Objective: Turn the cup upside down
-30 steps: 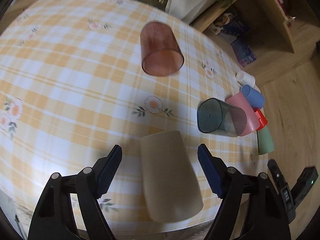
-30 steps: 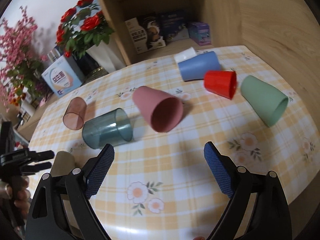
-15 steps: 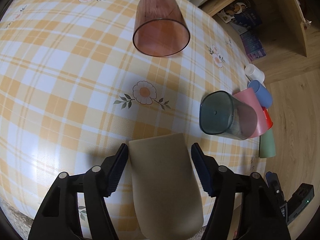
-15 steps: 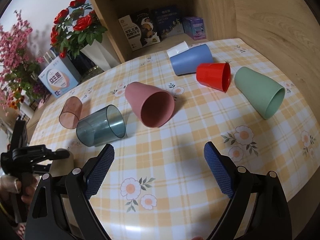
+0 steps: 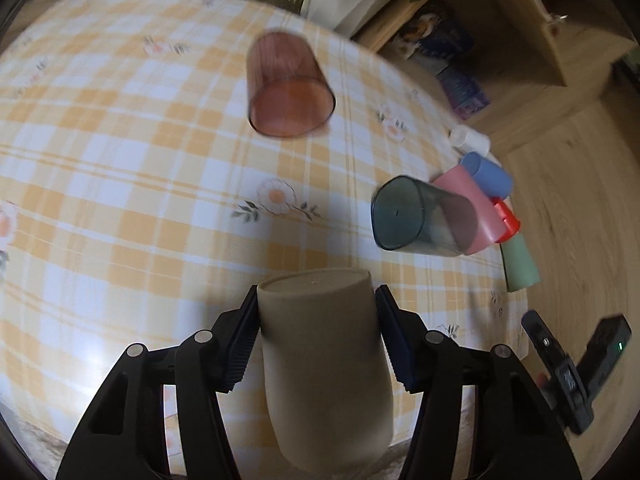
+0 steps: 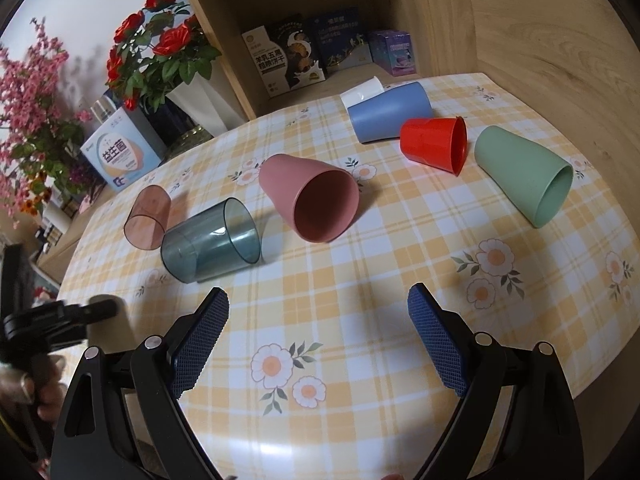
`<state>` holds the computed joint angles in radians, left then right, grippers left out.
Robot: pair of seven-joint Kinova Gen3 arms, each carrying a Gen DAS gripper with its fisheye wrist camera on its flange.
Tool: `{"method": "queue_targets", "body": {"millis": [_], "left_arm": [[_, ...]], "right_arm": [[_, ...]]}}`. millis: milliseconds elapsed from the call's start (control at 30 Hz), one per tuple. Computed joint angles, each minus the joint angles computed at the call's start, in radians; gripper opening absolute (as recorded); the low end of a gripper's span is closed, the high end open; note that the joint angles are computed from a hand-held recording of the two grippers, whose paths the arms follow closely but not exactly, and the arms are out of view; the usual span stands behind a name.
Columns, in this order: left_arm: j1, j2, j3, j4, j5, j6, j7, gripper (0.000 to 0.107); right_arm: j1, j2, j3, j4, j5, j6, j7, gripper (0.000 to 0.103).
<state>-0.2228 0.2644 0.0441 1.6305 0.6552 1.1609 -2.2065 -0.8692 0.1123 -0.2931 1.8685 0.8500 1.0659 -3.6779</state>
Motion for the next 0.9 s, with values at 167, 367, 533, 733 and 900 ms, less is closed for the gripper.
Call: {"method": "queue_targets", "body": {"millis": [167,367,533,733,900], "left_arm": [[-0.082,-0.098,-0.041,0.107,0.111,-0.040,-0.162,0.054],[-0.103,-0.175,-0.098,0.163,0.167,-0.101,-0.284,0.054],[-0.071,-0.193,-0.104,0.171,0.152,-0.198,-0.307,0.054],[-0.018,-0.177,-0.080,0.187,0.110,-0.326,-0.287,0.054],[0.002,-0.187,-0.066,0.212,0.114,-0.384,-0.299,0.054]], "right_arm": [[-0.007,0.012,-0.001,-0.005,0.001,0.000,-0.011,0.088],[-0.017,0.032,0.008,-0.029,-0.004,-0.008,0.024,0.088],[-0.029,0.039,0.016,-0.043,-0.011,0.003,0.039,0.088],[-0.033,0.041,0.022,-0.050,-0.020,0.018,0.037,0.088],[-0.032,0.034,0.021,-0.042,-0.027,0.026,0.030,0.088]]}}
